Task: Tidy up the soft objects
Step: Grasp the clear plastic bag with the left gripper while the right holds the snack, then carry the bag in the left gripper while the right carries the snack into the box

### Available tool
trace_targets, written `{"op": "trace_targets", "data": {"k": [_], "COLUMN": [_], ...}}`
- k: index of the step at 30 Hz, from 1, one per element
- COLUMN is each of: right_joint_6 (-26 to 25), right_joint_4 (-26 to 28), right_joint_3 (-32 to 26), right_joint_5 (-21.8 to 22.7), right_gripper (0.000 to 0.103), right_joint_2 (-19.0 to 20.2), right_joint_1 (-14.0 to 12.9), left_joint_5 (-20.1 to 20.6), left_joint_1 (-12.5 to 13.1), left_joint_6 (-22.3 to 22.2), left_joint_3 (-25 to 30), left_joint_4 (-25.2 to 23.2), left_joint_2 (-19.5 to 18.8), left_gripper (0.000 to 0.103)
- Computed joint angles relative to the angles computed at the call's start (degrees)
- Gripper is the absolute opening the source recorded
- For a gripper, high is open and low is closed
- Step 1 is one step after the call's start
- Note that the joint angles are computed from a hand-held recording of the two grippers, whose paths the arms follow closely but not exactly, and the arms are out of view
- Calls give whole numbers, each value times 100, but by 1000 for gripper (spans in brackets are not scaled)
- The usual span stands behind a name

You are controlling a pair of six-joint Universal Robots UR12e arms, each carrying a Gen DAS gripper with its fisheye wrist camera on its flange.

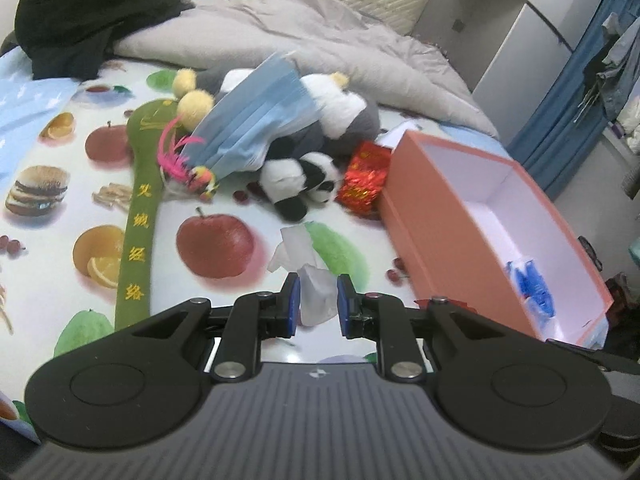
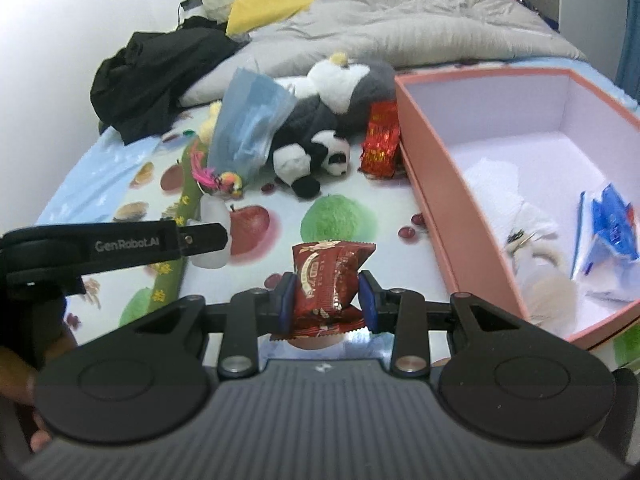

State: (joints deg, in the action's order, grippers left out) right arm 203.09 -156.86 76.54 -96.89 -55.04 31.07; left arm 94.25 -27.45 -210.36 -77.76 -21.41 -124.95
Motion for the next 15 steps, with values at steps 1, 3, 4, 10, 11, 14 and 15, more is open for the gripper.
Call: {"op": "trace_targets", "data": {"k": [1,3,4,10,11,14,15], "right_joint_6": [-1,13,8,-33,-129,-239,-214], "right_joint_4": [-21,-52,-91,-141,-174,-339,-393], "right_joint_3": [6,6,12,-63,-88,-149,-151], "right_joint_5": [0,-26,-67,-315,-398,-635,-677], "right_gripper": [37,37,37,37,37,37,37], "right_joint_2": [-28,-87,-124,-297,-317,-371,-391], "right_joint_1": [-2,-8,-10,-60,-65,-115,-139], "left_joint_5": [-24,-79,-94,-350,-383,-496,-517], "left_joint_1": [-9,-32,-45,-85,-90,-110,-120], "left_joint_6": [-14,3,20,120,153,321,375], "left_joint_3": [31,108,148,508,588,920,1050], "left_joint_4": [-19,-48,-41,-38,-42,-111,-130], "left_joint_2": [10,30,35,-18,-40,-159,-209], "left_gripper": [23,23,23,23,23,23,23]}}
